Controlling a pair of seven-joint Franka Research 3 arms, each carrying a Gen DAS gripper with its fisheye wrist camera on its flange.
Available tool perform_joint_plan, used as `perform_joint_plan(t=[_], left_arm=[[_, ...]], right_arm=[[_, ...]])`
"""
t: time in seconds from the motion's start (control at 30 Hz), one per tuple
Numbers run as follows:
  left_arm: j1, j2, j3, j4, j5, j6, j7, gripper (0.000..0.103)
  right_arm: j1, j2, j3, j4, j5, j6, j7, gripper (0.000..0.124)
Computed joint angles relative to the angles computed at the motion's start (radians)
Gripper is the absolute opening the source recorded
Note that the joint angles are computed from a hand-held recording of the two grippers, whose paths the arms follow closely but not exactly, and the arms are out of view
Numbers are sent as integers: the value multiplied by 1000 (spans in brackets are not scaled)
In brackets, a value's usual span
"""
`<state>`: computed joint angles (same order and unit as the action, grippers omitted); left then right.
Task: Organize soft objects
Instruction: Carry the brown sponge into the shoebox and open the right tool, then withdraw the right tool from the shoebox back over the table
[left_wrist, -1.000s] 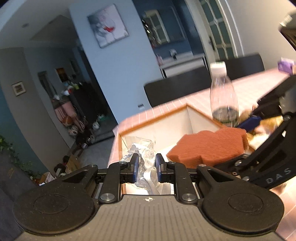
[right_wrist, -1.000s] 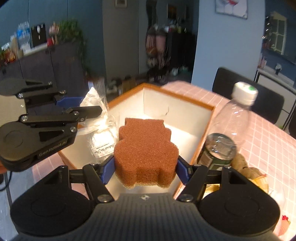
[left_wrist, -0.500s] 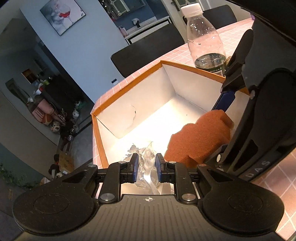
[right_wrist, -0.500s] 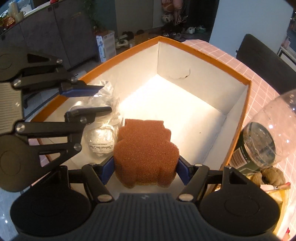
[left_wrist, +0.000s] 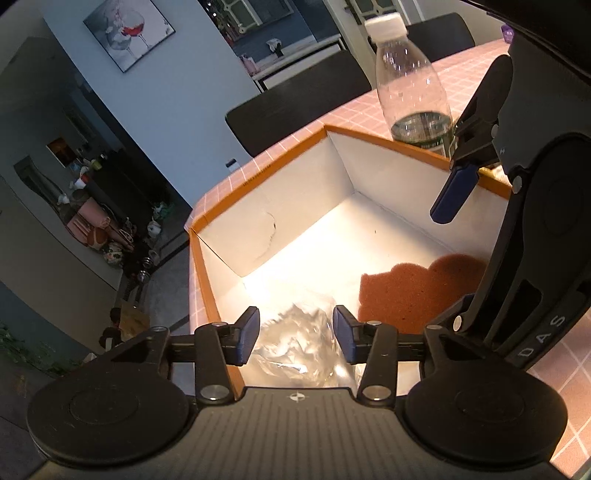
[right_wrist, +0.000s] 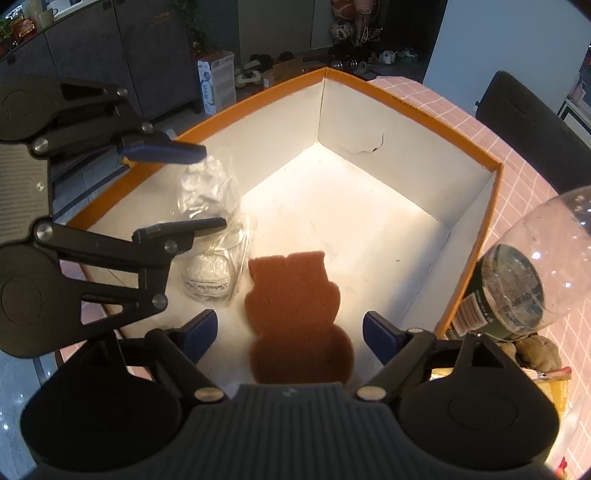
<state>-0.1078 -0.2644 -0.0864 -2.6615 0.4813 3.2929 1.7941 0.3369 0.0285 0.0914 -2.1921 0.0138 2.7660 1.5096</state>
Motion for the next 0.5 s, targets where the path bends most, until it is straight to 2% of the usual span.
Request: perform_joint_plan(t=[0.13,0.27,0.33,0.43,0.5], left_arm=[[-50,-44,48,-24,-3,9,0,59],[-55,-101,50,-68,-16,64,-33,60],[-104,-131,97,-92,-11,95,-69,60],[-204,-173,194,-127,21,145,-149,60],[-249,-196,235,-150,45,181,-210,60]], right_arm=[[-5,-56,1,-57,29,49,-17,85],[-20,-152,14,-164,35,149,3,86],[-38,-210,28,-231,27,211,26,88],[-93,-298,73,-331,5,298,86,90],[-143,-357,116,-398,5,349,128,90]])
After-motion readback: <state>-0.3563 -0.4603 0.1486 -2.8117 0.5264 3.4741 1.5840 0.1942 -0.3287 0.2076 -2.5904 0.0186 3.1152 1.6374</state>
